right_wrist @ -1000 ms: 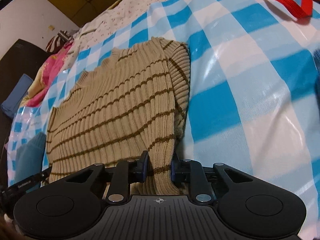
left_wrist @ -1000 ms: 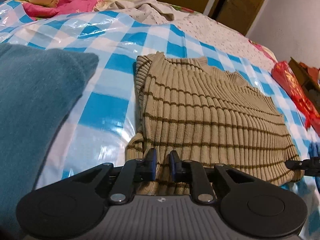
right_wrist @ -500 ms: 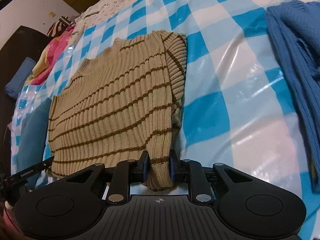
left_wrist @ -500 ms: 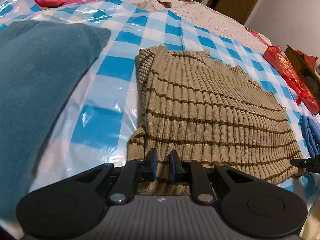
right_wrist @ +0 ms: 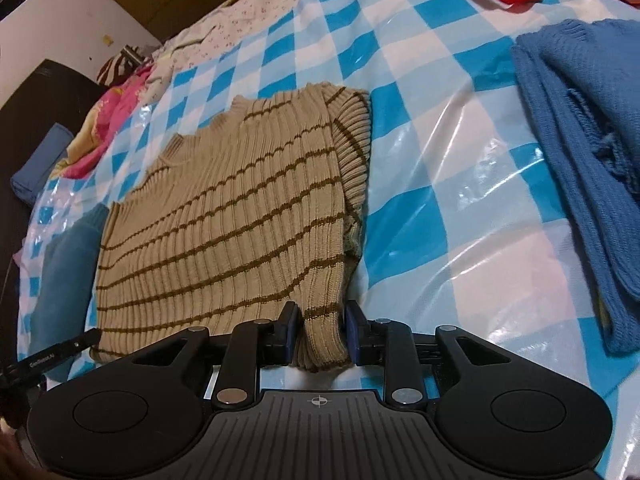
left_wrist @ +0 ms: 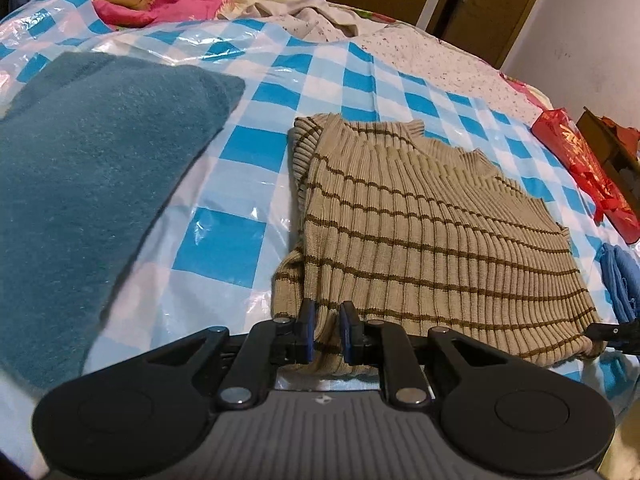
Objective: Fold small clothes
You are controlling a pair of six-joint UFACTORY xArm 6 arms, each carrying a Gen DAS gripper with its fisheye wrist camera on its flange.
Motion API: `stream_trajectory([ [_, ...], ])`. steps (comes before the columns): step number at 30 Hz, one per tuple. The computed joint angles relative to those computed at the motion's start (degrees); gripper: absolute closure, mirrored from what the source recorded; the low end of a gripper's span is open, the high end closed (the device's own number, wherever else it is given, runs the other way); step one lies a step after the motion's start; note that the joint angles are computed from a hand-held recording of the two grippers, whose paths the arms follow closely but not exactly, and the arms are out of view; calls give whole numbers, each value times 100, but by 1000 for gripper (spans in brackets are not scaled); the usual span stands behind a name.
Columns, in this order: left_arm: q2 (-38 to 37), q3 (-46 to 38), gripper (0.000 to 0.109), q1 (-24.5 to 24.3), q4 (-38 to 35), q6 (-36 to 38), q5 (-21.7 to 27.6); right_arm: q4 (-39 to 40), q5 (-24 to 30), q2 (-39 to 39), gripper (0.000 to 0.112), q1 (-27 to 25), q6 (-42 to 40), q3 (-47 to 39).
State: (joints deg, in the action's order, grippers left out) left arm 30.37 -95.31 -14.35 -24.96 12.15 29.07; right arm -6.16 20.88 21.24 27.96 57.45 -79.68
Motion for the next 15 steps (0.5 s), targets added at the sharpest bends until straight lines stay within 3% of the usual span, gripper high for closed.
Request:
stream_trajectory([
  [7,22,41,80,-15,438,-283,-16,-327,-16,-48,86,30,339,84],
  [15,-220,420,80,7,303,-228,-284,-720,-77,-202,85,27,844,224],
])
